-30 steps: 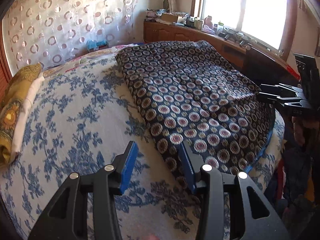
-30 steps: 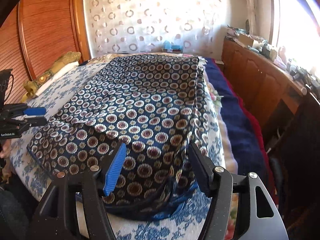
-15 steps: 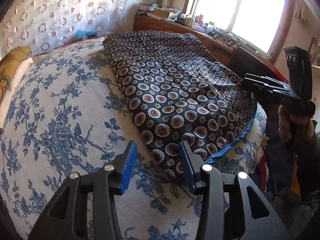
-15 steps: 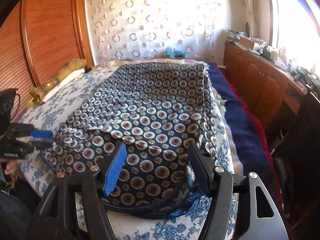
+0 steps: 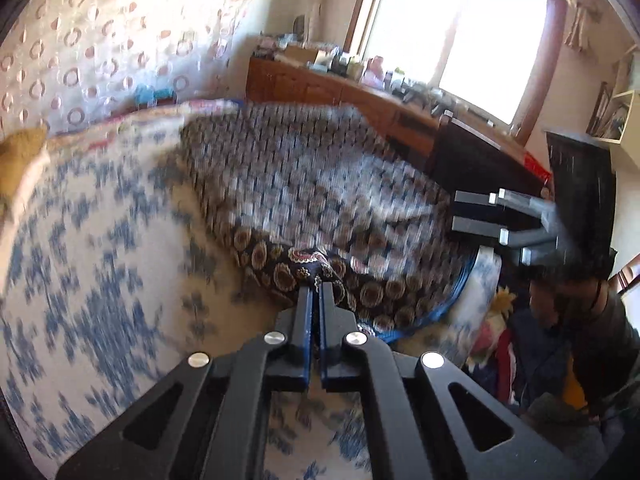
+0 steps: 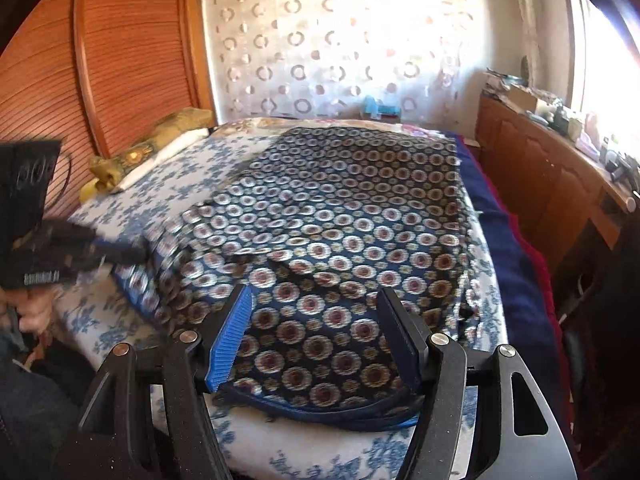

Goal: Fold small clothes

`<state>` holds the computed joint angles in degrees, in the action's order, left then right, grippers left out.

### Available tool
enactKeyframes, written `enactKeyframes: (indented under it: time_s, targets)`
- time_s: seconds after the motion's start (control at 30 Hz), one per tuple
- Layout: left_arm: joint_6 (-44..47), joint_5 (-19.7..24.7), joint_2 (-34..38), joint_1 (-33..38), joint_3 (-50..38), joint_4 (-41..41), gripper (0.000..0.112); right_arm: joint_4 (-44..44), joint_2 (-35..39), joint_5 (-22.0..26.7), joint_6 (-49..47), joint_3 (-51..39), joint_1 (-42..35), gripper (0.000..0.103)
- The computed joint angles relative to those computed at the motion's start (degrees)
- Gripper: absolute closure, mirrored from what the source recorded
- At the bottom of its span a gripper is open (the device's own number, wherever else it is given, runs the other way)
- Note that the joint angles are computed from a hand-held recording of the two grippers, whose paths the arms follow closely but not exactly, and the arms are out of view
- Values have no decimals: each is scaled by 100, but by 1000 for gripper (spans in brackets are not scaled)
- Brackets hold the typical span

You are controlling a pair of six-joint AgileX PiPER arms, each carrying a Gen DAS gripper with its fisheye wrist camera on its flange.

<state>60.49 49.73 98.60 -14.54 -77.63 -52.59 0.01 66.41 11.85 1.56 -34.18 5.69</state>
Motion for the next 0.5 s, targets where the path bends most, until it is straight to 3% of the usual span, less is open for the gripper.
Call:
enactKeyframes:
  time_s: [0.13, 0.23, 0.4, 0.5]
  targets:
    - [-263, -37, 87, -164, -573, 45, 112, 830, -140, 132, -765, 22, 205, 37]
    - [-479, -45, 241, -281, -999, 140, 112, 687, -132, 101, -621, 57, 431, 37]
    - [-681, -151, 460, -346, -1442, 209, 112, 1471, 177, -135, -1525, 148, 393, 37]
    - [-829, -81, 709, -316, -1815, 206, 112, 1252, 413, -248, -1412, 170, 270, 37]
